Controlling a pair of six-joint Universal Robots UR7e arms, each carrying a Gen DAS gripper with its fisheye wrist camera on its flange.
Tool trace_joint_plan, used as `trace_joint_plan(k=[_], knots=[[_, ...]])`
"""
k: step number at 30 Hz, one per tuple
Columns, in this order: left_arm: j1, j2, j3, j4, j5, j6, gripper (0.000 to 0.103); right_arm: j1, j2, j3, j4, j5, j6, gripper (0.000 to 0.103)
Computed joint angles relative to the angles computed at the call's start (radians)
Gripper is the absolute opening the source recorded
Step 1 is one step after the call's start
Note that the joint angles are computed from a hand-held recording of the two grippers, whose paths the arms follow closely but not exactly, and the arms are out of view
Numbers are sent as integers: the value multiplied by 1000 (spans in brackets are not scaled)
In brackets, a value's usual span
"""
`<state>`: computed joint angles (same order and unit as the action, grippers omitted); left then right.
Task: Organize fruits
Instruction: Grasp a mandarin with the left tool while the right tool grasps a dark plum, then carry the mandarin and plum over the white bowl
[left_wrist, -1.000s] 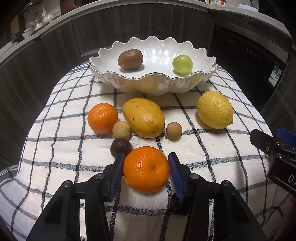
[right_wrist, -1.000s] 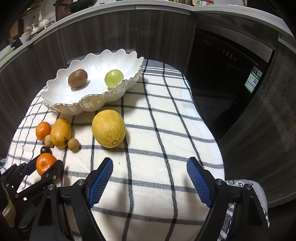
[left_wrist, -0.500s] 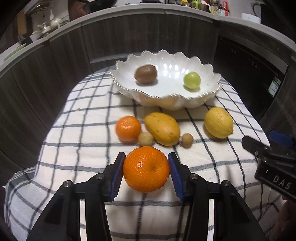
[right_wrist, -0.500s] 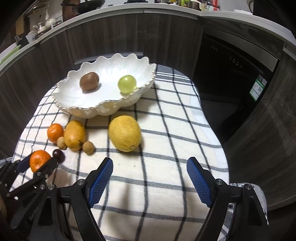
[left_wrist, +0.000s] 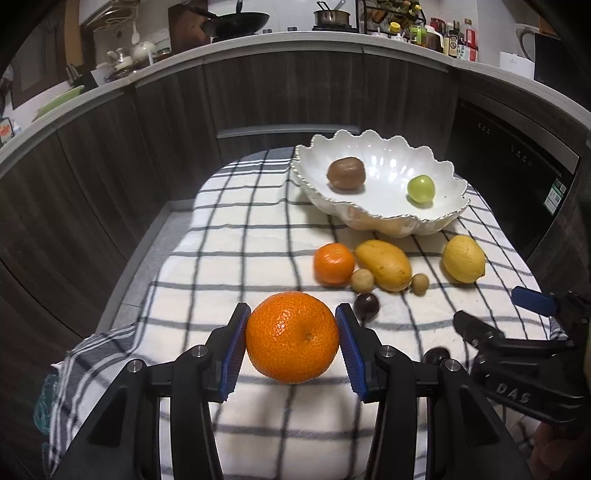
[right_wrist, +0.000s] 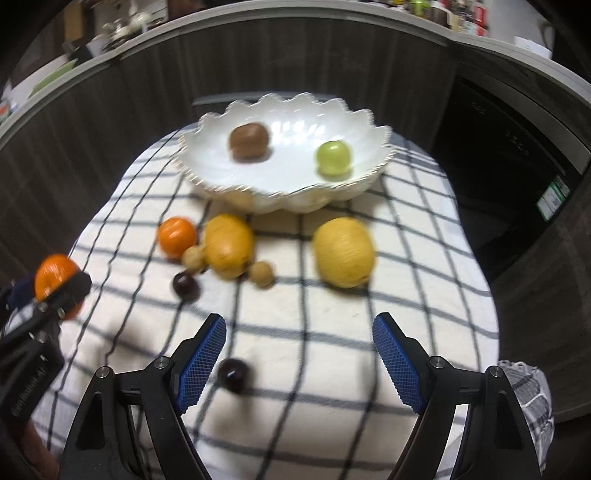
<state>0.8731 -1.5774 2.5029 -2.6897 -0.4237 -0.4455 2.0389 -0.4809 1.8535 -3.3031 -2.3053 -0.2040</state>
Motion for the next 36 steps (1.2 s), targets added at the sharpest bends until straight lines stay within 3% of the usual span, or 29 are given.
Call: trace_joint_plan(k=[7, 16, 24, 36], knots=[[7, -53, 16, 64, -5, -52, 47, 14, 37, -8, 39, 1, -3, 77], [35, -44, 14, 56, -34, -55, 47, -10, 46, -11, 154, 31, 89, 54], [42, -39, 11, 47, -43, -45, 47, -17, 48, -7, 189, 54, 97, 31], [35, -33, 5, 38, -41, -34, 47, -2, 27, 0, 126, 70, 57, 29]])
